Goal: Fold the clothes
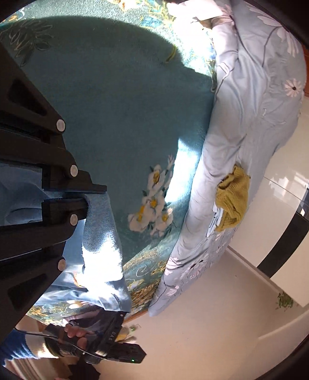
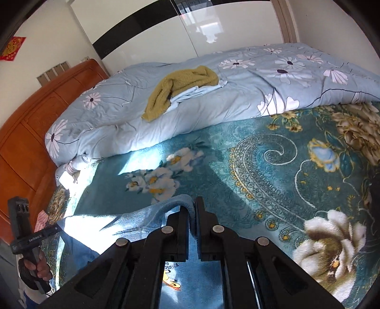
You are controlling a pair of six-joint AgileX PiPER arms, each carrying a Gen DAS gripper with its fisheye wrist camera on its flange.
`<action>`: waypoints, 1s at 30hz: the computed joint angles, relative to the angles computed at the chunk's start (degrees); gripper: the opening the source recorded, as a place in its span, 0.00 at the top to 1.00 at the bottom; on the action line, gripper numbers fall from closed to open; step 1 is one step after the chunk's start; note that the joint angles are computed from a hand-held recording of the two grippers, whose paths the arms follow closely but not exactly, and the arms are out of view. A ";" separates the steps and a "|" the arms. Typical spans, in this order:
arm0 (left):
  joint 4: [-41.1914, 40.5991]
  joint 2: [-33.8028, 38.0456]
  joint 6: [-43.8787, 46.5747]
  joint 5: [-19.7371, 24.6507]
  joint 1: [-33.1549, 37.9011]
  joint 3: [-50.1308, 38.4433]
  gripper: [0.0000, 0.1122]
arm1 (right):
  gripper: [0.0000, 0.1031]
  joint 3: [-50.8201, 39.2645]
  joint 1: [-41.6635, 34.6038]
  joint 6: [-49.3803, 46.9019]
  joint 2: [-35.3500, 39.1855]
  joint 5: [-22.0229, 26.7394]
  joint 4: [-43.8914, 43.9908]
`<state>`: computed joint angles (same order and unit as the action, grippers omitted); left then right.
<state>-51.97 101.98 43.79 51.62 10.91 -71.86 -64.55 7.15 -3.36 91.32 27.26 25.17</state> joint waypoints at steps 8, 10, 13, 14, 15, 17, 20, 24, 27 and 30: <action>7.86 17.95 -14.78 1.48 -3.48 -23.13 0.97 | 0.96 -20.36 -0.23 8.33 16.59 9.55 -7.56; 10.14 23.17 -19.29 3.17 -4.16 -29.45 0.97 | 0.96 -25.01 -0.26 9.64 21.00 12.31 -8.75; 13.66 29.90 -24.77 5.46 -5.17 -36.28 0.97 | 0.96 -28.18 -0.86 11.00 25.88 14.37 -8.67; 13.84 31.02 -25.56 5.73 -5.27 -37.12 0.97 | 0.96 -28.90 -1.11 11.56 27.18 14.87 -8.46; 13.70 31.71 -26.08 5.72 -5.29 -37.42 0.97 | 0.96 -29.11 -1.27 11.85 27.93 14.91 -8.29; 13.42 33.12 -27.15 5.76 -5.32 -38.11 0.97 | 0.95 -28.83 -1.54 11.57 28.53 14.26 -7.58; 10.07 33.90 -28.48 7.59 -3.93 -39.17 0.91 | 0.94 -27.36 -2.51 8.48 27.96 12.99 -4.37; 0.43 34.59 -27.98 10.67 -0.94 -39.49 0.79 | 0.83 -23.44 -4.29 2.31 24.79 10.14 1.18; 2.33 34.99 -32.61 10.99 -1.53 -41.62 0.74 | 0.69 -22.15 -5.48 2.33 23.16 9.37 2.18; -3.95 38.30 -36.86 14.79 0.24 -43.15 0.71 | 0.67 -20.49 -7.11 0.15 21.82 9.39 5.40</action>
<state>-55.92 140.28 6.93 66.41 11.14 -115.01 -85.03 0.04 -3.21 113.14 36.65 30.57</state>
